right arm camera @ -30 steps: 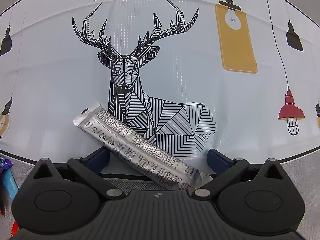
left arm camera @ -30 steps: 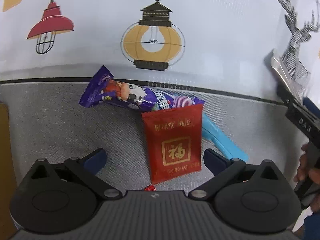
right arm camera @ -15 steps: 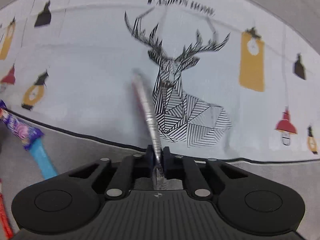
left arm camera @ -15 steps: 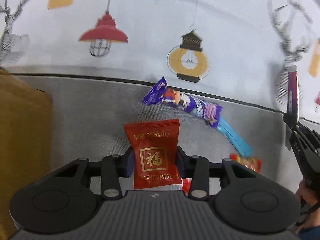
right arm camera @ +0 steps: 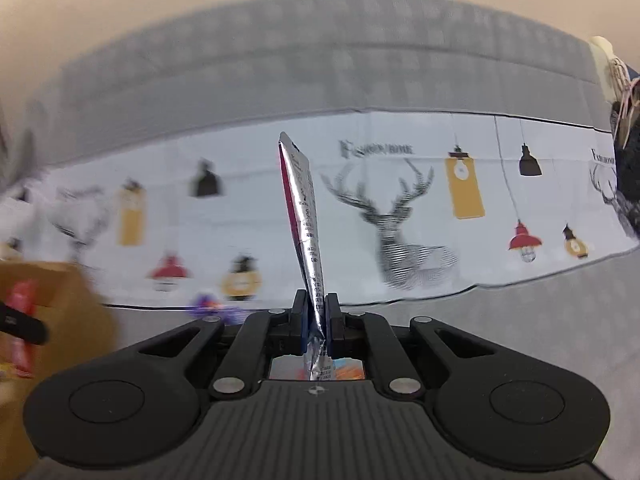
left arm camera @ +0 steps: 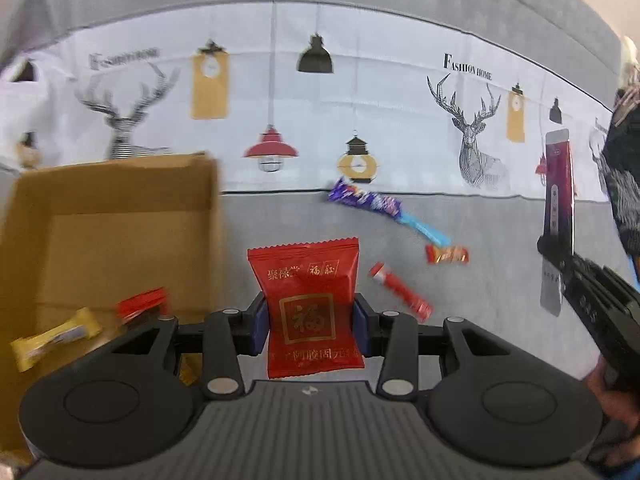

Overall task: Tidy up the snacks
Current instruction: 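Carry the red packet with the left tool over the box while the right tool carries the silver bar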

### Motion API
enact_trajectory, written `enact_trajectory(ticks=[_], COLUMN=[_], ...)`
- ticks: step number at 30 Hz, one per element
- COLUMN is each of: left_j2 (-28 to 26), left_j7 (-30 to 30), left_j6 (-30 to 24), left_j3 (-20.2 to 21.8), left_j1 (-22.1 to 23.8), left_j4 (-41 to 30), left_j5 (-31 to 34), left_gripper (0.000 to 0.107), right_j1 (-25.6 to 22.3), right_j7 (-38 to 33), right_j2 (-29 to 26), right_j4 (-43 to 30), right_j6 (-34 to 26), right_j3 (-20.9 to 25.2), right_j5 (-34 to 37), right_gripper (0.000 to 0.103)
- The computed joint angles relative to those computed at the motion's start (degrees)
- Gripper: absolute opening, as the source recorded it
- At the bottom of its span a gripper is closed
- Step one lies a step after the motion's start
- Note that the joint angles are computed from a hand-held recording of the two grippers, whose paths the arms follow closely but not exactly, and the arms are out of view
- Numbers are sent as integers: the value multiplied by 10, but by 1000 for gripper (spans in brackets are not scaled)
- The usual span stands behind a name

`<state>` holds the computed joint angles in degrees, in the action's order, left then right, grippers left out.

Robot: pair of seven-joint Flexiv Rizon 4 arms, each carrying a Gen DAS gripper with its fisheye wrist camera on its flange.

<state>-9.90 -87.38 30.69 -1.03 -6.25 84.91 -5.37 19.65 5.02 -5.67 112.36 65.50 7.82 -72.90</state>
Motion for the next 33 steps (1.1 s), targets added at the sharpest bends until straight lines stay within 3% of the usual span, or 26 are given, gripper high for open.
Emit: enact_trajectory(ticks=[8,17,25,33], left_j2=[161,291,340,350], left_j7=[69,126,162,177], left_j6=[-27,-33,-32,-25], left_j3=[42,82,99,102], left_j1=[35,90,119,129], left_j4=[135,240,281,293], left_j5=[4,4,-18,-38], left_gripper=[46,46,46,46], right_j1=[103,214,271,286], right_j7=[34,0,-38,-58], right_j2=[29,-18,-41,-43], right_j4=[2,-62,-104,-116], right_j6=[-75,-109,-151,-178], right_j3=[86,105,96,94], right_j5=[90,139,152,160], right_gripper=[8,8,8,8])
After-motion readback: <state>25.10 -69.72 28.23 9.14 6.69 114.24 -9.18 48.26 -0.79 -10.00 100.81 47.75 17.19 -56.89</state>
